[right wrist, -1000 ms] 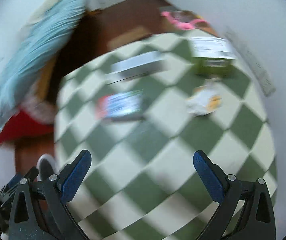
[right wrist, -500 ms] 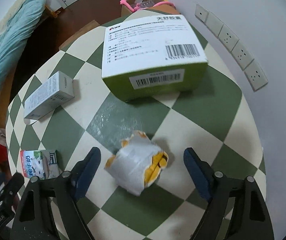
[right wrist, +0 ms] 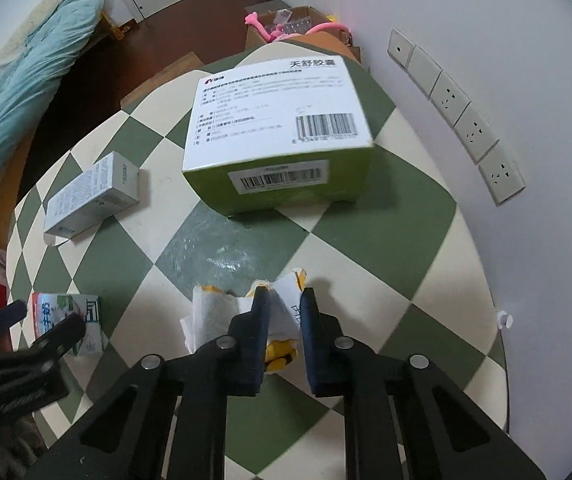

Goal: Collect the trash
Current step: 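Grasp the milk carton with the left tool while the right tool grasps the crumpled wrapper, then carry the milk carton and wrapper over the bin and open both tools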

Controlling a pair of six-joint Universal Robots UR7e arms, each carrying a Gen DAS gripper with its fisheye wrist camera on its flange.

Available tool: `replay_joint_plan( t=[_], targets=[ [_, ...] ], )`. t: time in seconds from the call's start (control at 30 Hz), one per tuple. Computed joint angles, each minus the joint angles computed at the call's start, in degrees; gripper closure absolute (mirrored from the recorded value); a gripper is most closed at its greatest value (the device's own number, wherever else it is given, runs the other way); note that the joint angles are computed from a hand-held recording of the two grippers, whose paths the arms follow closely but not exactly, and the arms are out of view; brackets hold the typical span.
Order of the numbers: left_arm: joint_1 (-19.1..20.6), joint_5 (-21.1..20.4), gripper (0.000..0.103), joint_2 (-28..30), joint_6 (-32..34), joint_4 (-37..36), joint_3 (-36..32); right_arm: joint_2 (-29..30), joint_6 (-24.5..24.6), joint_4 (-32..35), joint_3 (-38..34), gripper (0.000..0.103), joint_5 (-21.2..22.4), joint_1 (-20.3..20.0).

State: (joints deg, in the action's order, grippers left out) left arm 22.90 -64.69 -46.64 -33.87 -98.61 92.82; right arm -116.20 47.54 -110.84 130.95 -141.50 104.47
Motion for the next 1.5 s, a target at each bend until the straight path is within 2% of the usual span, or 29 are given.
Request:
replay_joint_plan(
  t=[0.23,0.27,0.3,0.57,0.73,0.97,1.13,1.37,1.5],
  targets=[
    [0.6,-0.5,0.002,-0.3,-2.3,-1.3,1.2,-0.7,2.1,1.8,0.3,0.093,-0.4,1.4],
    [0.7,-0.5,0.009,-0.6,-2.3,-2.1,1.6,-0.6,2.3,1.9,0.4,0.093,-0.4,1.4],
    [0.8,-0.6,0.009,-0.9,-2.2,-2.8,2.0,-0.7,2.1,1.7,0.5,0.093,-0.4,1.2],
    [0.0,0.3,0.010,-3.4,-3.1,-5.3,4.0,0.0,2.3,2.0,0.7,0.093,-0.8,1.2],
    [-1.2,1.3,0.010,-6.3,-3.9,-5.1,4.8,0.5,3.2,2.4,0.0,0.097,-1.1,2.9],
    [-1.8,2.5,0.010,-11.7,-4.7,-5.0,5.7,2.3,7.1,5.5,-2.1,0.099,-2.5,8.7],
    [-2.8,3.7,0.010,-15.5,-6.1,-3.6,6.1,4.0,12.0,9.4,-4.7,0.100,-3.8,14.6],
    [-3.8,4.3,0.010,-22.0,-8.7,-1.6,6.9,8.6,19.5,16.2,-10.5,0.100,-4.9,23.3],
    [-4.0,5.4,0.010,-26.4,-9.9,1.1,7.0,12.7,21.4,16.8,-13.6,0.100,-4.8,27.6]
  ],
)
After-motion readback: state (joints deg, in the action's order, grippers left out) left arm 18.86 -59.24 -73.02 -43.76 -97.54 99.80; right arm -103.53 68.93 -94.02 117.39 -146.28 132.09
